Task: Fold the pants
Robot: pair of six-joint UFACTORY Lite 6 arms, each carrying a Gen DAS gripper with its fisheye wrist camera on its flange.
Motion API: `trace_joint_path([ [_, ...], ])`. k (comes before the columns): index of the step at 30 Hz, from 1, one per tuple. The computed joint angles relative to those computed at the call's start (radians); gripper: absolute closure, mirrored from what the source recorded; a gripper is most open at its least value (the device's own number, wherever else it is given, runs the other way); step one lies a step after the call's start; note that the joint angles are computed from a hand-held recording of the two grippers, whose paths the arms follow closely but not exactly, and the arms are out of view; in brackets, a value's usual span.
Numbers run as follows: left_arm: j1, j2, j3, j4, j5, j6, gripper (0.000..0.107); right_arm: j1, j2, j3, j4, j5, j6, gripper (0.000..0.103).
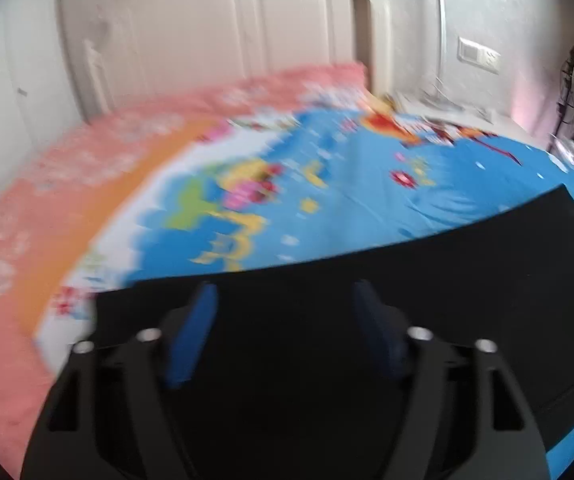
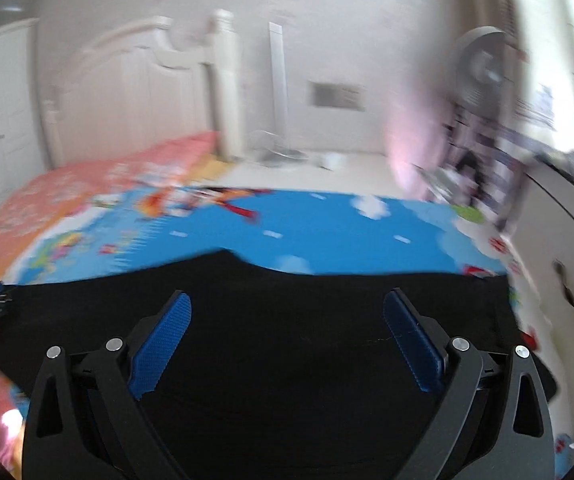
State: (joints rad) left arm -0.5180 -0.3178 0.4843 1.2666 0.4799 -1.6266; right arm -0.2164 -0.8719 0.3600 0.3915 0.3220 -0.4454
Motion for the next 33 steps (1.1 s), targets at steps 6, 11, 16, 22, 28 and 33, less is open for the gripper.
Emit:
trace_joint_path([
  [6, 0.437, 0.195, 0.119, -0.168, -0.082, 0.116, 0.073, -0.429, 0.271, 0.031, 0.462, 0.002, -0.628, 0.009],
  [11, 0.377, 0.114, 0.128, -0.232, -0.070, 0.217, 0.081, -0.609, 0.521, 0.091, 0.805, -0.058, -1.102, 0.009],
  [16, 0.419, 0.326, 0.236, -0.262, -0.029, 0.238, 0.074, -0.744, 0.707, 0.131, 1.026, -0.013, -1.421, 0.009],
  [22, 0.287, 0.271, 0.308, -0.247, 0.221, 0.116, 0.077, -0.838, 0.815, 0.196, 0.974, 0.108, -1.421, 0.009],
  [28, 0.248, 0.108, 0.132, -0.309, 0.024, 0.124, 0.054, -0.818, 0.755, 0.213, 0.855, 0.095, -1.298, 0.008],
  [33, 0.322, 0.165, 0.041, -0.186, -0.100, -0.005, 0.054, -0.804, 0.635, 0.276, 0.876, 0.188, -1.244, 0.005],
])
